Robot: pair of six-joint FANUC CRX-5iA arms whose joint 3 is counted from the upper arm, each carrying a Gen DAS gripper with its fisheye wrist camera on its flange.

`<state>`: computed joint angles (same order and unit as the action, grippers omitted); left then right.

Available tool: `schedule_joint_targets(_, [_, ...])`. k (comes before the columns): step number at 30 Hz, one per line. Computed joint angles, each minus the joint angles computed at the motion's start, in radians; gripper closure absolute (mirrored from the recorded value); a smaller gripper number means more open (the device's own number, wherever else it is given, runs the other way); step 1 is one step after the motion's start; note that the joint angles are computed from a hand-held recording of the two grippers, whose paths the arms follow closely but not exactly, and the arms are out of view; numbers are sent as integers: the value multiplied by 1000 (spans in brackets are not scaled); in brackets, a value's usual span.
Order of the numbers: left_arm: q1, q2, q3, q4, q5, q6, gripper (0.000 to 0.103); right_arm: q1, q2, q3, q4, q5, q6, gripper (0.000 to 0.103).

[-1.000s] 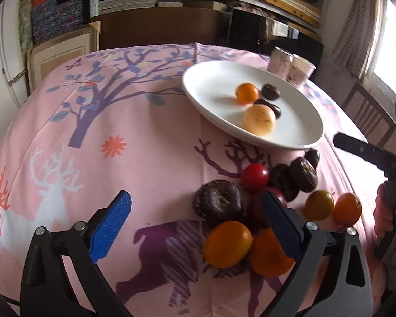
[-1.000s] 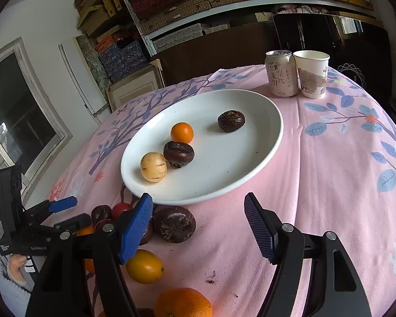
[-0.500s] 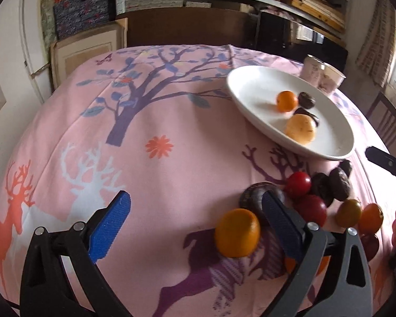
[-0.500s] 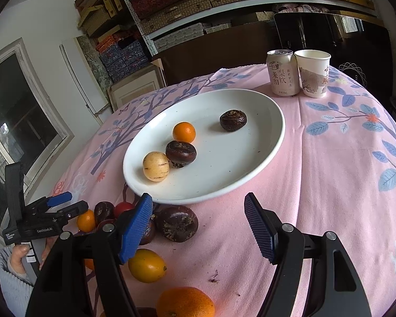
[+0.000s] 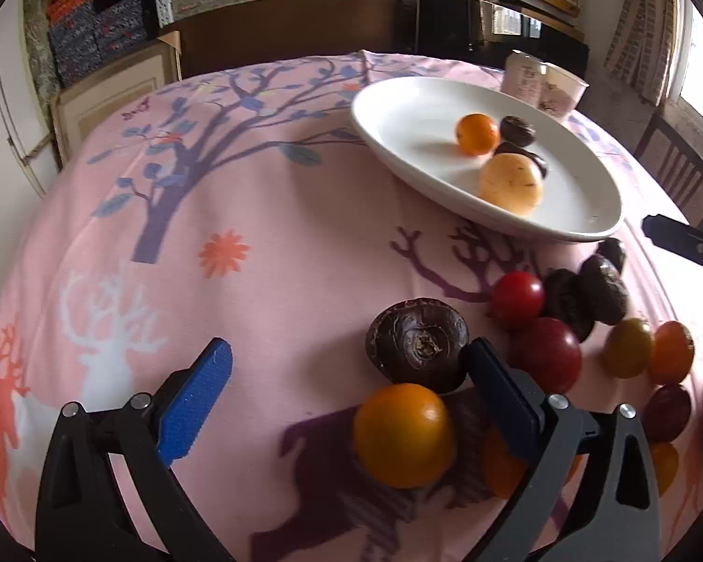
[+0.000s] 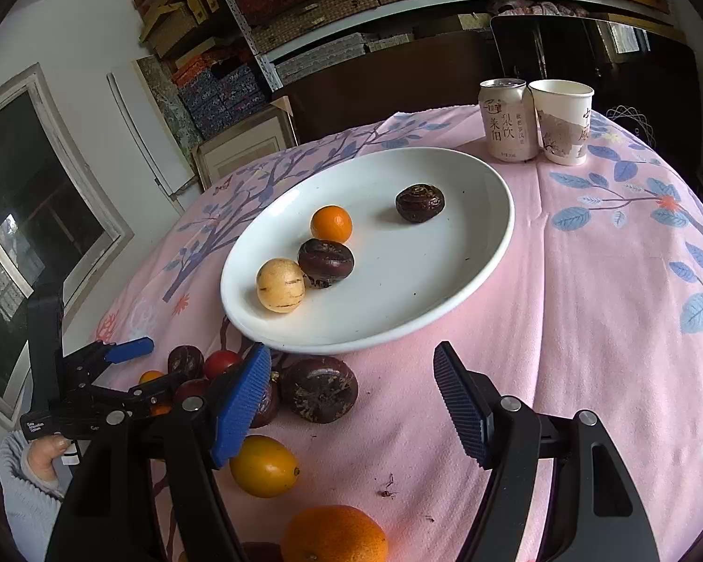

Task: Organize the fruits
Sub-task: 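Grasp a dark mangosteen with the left tool while the right tool grasps another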

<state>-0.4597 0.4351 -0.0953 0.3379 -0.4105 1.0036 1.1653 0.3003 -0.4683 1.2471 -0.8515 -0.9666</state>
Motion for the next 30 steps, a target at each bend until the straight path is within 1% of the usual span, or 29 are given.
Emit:
schedule_joint_targets(1, [6, 4, 20, -63, -1, 72, 4, 0, -2, -3, 5, -2, -7, 30])
schedule_joint_targets(2, [15, 9, 37, -73, -27, 102, 4, 1, -4, -5, 9, -4, -13, 30])
schedule_joint_targets(3, [22, 13, 29, -31, -30, 79, 4, 1, -5, -6, 12, -4, -17, 30])
schedule_joint_targets(5, [15, 8, 13, -13, -12, 45, 4, 2, -5, -5, 13, -4, -15, 30])
schedule_joint_targets(7, [-5, -1, -6, -16, 32, 4, 4, 2, -4, -2, 15, 3, -6, 30])
schedule_joint_targets(8, [-12, -5, -8, -37, 51, 14, 5, 1, -3, 1, 15, 9, 4, 30])
schedule_joint_targets(9, [-13, -3, -4, -39, 53, 14, 5, 1, 0, 6, 11, 15, 16, 30])
schedule_joint_targets(11, [-6, 7, -5, 21, 36, -22, 8, 0, 4, 16, 1, 33, 46, 30])
schedule_joint_targets(13, [7, 23, -14, 157, -4, -114, 25, -4, 6, 20, 0, 57, 62, 32])
schedule_joint_targets(14, [10, 27, -19, 203, -14, -140, 29, -6, 7, 21, 2, 69, 65, 34])
schedule_joint_targets(16, [10, 27, -27, 227, -4, -151, 36, -13, 7, 19, 6, 92, 67, 36])
schedule_joint_targets(20, [4, 25, -45, 268, 13, -180, 39, -23, 12, 19, 1, 118, 58, 37])
schedule_joint_targets(21, [1, 25, -49, 286, 16, -197, 42, -24, 16, 24, -12, 120, 66, 37])
schedule_joint_targets(22, [-1, 24, -52, 299, 17, -209, 45, -26, 20, 27, -23, 122, 71, 39])
schedule_joint_targets(23, [-3, 24, -56, 310, 18, -219, 46, -32, 22, 27, -27, 133, 65, 42])
schedule_joint_targets(24, [-4, 24, -58, 320, 20, -227, 48, -38, 21, 23, -24, 149, 52, 45])
schedule_joint_targets(25, [-5, 24, -61, 332, 21, -236, 50, -49, 20, 15, -15, 171, 32, 51])
schedule_joint_targets(26, [-6, 23, -65, 346, 21, -249, 52, -65, 16, 0, 18, 204, -8, 54])
schedule_joint_targets(27, [-8, 22, -71, 366, 21, -267, 56, -81, 11, -17, 64, 229, -61, 55])
schedule_joint_targets(28, [-11, 21, -73, 370, 24, -270, 59, -94, 6, -29, 98, 249, -101, 56])
schedule_joint_targets(30, [-14, 21, -77, 381, 28, -277, 59, -116, 1, -47, 154, 279, -164, 56])
